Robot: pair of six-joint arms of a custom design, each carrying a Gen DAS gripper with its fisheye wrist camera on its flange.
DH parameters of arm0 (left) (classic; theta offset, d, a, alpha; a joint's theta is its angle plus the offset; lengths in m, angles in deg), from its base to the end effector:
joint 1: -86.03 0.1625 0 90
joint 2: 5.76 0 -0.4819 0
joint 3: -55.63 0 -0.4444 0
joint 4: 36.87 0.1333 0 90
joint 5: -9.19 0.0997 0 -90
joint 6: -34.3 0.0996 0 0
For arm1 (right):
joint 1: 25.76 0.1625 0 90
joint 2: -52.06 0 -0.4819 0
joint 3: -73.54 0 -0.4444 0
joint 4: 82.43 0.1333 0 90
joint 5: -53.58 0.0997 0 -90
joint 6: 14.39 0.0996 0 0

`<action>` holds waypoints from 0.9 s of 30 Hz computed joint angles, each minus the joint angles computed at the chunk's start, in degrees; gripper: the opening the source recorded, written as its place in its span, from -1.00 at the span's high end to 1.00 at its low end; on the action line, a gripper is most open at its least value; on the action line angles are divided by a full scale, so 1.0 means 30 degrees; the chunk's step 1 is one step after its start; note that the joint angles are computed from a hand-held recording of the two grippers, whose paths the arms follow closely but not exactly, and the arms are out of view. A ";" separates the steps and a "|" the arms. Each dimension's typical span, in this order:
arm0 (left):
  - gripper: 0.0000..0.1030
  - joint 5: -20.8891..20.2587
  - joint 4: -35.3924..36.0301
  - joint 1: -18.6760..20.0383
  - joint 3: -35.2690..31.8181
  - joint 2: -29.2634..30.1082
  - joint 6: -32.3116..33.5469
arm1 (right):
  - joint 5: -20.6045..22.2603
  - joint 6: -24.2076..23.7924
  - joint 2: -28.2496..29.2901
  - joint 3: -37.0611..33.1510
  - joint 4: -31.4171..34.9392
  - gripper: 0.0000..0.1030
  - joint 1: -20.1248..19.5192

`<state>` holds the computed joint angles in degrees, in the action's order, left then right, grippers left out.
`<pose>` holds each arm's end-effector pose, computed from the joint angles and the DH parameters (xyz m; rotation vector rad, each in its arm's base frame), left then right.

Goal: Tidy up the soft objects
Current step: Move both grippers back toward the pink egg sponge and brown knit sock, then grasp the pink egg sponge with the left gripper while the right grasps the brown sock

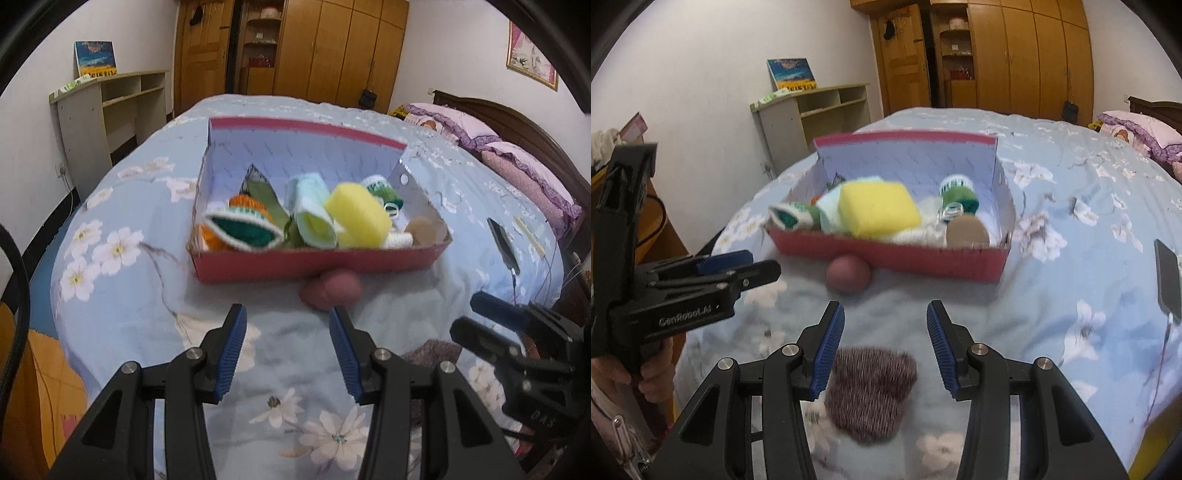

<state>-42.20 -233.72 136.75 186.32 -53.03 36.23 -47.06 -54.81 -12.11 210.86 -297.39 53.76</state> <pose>-0.1655 -0.5110 0.0432 0.7161 2.4253 -0.7784 0.0262 -0.4903 0.1888 0.5201 -2.3693 0.9658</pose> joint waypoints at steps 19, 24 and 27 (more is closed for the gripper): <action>-0.19 0.0494 0.1423 0.0891 -0.0090 0.0644 -0.1750 | -0.1006 0.0338 0.1792 0.0462 -0.0298 -0.09 -0.0726; -0.19 0.0503 0.2137 0.1199 -0.0316 0.0795 -0.2318 | -0.0616 0.1005 0.1800 0.0274 0.0638 -0.09 -0.1140; -0.19 0.0642 0.2216 0.1279 -0.0419 0.0985 -0.2388 | -0.0505 0.1361 0.1611 0.0176 0.1432 -0.09 -0.1252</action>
